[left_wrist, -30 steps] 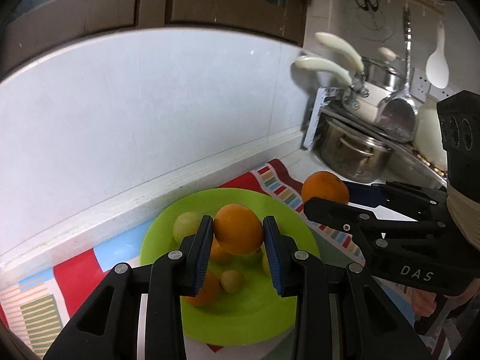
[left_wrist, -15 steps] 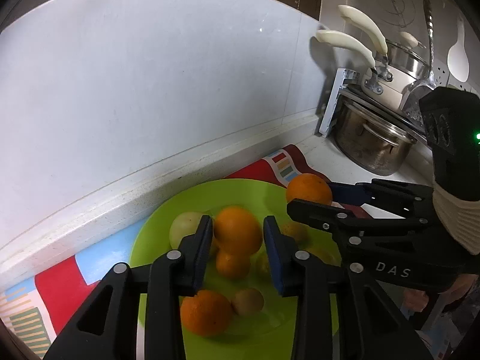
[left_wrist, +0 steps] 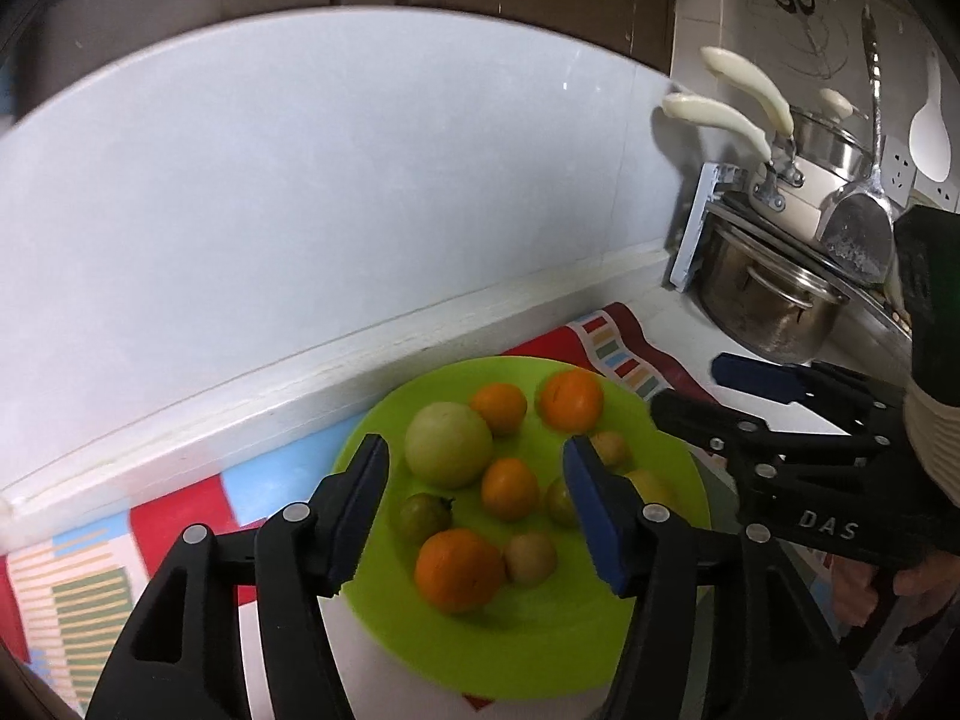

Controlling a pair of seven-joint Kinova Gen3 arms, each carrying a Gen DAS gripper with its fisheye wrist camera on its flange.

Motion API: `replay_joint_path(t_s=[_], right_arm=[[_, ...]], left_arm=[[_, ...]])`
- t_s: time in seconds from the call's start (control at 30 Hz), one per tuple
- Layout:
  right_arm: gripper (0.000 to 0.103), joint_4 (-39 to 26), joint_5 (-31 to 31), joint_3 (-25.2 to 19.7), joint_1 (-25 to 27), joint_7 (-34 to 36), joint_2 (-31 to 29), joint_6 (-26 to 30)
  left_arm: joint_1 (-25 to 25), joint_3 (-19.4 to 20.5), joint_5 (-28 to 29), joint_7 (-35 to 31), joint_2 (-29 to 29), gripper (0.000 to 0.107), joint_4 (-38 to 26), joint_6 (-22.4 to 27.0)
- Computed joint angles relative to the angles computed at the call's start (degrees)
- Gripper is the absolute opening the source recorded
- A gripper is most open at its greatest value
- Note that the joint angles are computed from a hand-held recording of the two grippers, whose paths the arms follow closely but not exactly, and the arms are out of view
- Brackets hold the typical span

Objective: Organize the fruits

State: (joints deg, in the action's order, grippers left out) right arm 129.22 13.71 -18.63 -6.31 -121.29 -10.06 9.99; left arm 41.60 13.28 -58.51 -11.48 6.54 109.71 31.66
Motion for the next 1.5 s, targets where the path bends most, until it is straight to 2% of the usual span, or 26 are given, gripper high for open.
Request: replay_joint_path(t_s=[0.13,0.43,0.73,0.9,1.17,1.27,1.37,1.5], right_arm=[[0.066,1.00,2.02,-5.93,4.46,-4.65,-5.29,2.55],[0.075,1.21,0.55,-12.35,7.63,-8.26,-15.88,9.88],[0.080,-0.05,-3.96,-14.22,4.63,-8.04,-25.49,20.27],[0.083,-0.71,-7.53,-15.29,3.25,-8.04,-30.49,25.67],[0.086,-4.08,-12.85,-19.91,5.31,-8.76,-38.67,34.61],[0.087,-6.35,-14.99,-21.95,7.45,-9.23,-42.47,38.88],[0.087,-8.34,-17.48,-22.97,9.34,-9.21,-45.73,42.87],[0.088,-10.79,-20.91,-23.23,11.20,-8.83,-50.33,48.19]], left_arm=[[1.64,1.67,-2.08,3.54,-2.27,0.067,0.93,4.70],[2.64,8.79,-3.41,8.38,-7.14,0.080,3.12,15.85],[3.53,15.88,-1.47,11.02,-11.50,0.087,4.69,24.27],[4.90,20.48,-0.68,13.17,-13.21,0.092,5.24,30.51],[5.89,27.91,1.40,13.41,-17.22,0.102,6.25,39.30],[5.68,30.52,2.22,13.17,-18.83,0.103,6.71,41.36],[5.51,30.88,5.24,10.60,-22.05,0.103,7.29,39.68],[4.17,34.05,8.42,9.54,-24.74,0.103,7.15,40.42]])
